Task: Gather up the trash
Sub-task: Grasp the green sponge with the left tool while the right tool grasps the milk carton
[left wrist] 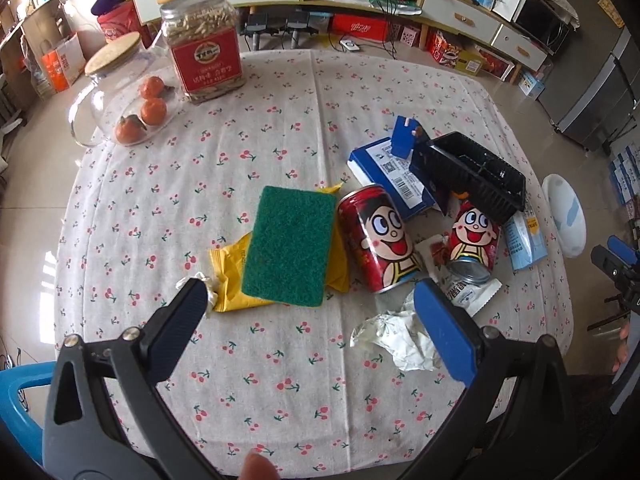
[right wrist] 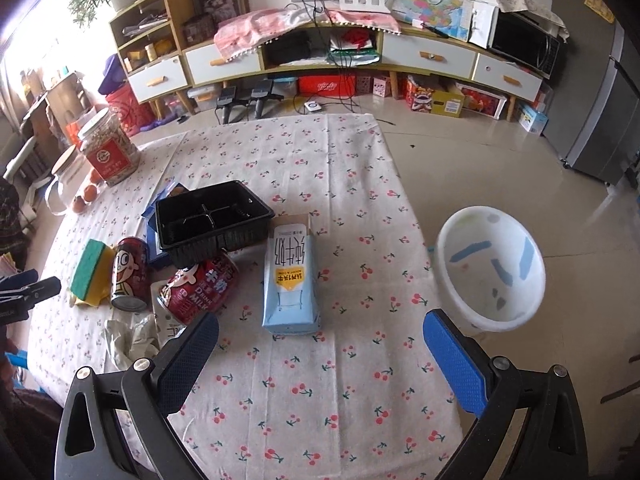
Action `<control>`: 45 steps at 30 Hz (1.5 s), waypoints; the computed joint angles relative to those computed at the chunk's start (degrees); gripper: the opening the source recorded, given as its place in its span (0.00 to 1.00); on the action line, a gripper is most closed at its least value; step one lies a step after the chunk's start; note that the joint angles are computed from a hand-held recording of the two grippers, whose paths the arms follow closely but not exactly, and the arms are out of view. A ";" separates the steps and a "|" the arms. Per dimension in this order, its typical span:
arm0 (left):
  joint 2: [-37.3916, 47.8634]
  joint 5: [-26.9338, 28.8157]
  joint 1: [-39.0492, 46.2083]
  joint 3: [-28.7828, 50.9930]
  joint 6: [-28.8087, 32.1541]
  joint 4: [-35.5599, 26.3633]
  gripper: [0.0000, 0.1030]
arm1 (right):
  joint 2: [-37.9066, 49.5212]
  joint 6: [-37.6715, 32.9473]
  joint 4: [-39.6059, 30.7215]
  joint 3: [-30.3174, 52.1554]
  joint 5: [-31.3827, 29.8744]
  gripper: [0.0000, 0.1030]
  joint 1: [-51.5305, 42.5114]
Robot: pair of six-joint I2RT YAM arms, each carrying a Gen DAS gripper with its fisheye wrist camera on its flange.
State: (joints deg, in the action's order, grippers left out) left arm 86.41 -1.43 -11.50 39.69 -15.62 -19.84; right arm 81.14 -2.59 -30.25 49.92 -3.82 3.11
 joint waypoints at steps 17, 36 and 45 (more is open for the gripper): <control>17.60 7.31 5.36 6.60 1.12 4.47 0.61 | 22.93 2.60 1.51 10.08 -2.76 1.00 1.52; 1.07 11.18 7.61 -4.72 0.49 8.79 0.59 | 27.16 4.07 2.02 11.89 -0.52 0.51 4.24; -0.45 10.71 5.30 -5.81 -1.66 10.08 0.59 | 20.84 1.56 2.23 6.62 -2.37 0.51 0.17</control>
State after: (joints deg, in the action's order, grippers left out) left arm 85.96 9.28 -6.20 33.88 -17.28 -9.76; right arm 101.97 -1.02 -28.03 56.54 -6.19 3.28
